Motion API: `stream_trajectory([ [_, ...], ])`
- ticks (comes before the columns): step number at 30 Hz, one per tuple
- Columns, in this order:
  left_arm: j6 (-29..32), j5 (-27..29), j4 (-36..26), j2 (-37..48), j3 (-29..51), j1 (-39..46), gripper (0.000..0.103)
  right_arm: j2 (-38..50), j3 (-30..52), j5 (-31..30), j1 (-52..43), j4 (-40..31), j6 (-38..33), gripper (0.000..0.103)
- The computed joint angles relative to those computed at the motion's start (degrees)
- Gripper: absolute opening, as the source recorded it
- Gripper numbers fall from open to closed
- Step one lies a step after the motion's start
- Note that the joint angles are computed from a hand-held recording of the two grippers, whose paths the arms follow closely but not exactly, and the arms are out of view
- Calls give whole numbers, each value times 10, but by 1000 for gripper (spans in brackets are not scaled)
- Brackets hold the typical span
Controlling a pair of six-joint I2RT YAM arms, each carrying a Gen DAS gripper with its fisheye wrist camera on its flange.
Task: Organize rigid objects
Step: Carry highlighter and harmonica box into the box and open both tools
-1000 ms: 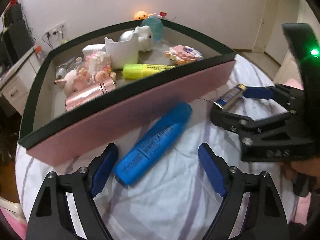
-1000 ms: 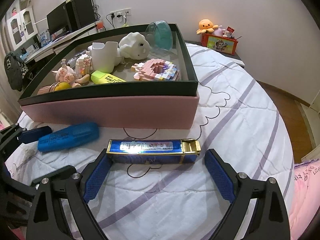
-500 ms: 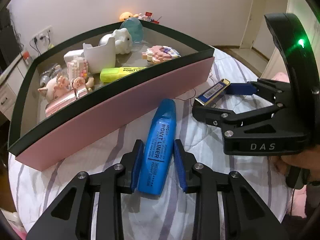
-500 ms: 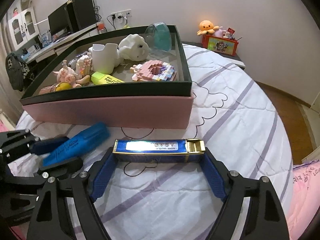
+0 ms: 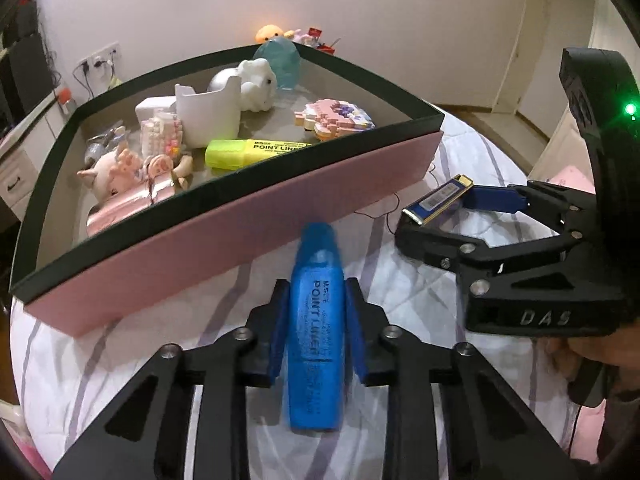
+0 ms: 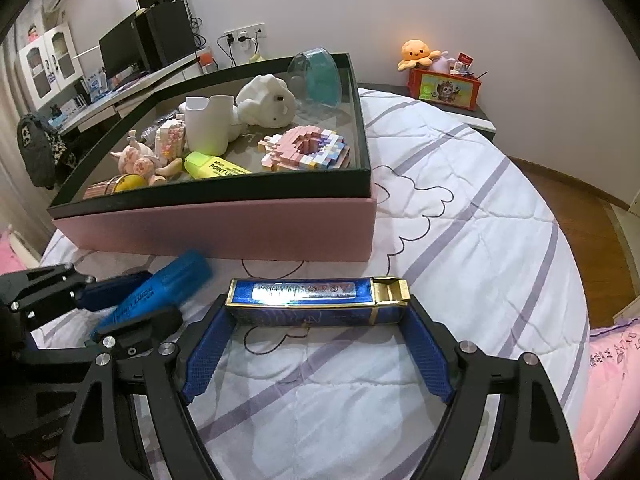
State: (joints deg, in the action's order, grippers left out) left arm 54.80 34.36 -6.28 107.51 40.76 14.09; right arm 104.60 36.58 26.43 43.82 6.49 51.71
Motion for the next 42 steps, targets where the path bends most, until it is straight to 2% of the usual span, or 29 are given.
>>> stream_trajectory([
  [10,23,40,-74,-31,11,68,27,-47,-25,-6,11,11,-2,83],
  [17,19,68,-108,-63,39,115,27,-85,1,16,39,-26,-19,83],
  [21,-7,85,-116,-77,62,125,27,-97,24,25,41,-44,-39,83],
  [28,-88,94,-84,-81,110,100,27,-111,81,36,18,-70,-108,83],
  [34,-175,79,-54,-37,180,65,27,-96,123,10,-34,-62,-165,83],
  [42,-231,55,-27,18,225,24,27,-35,173,-37,-89,-50,-197,83],
])
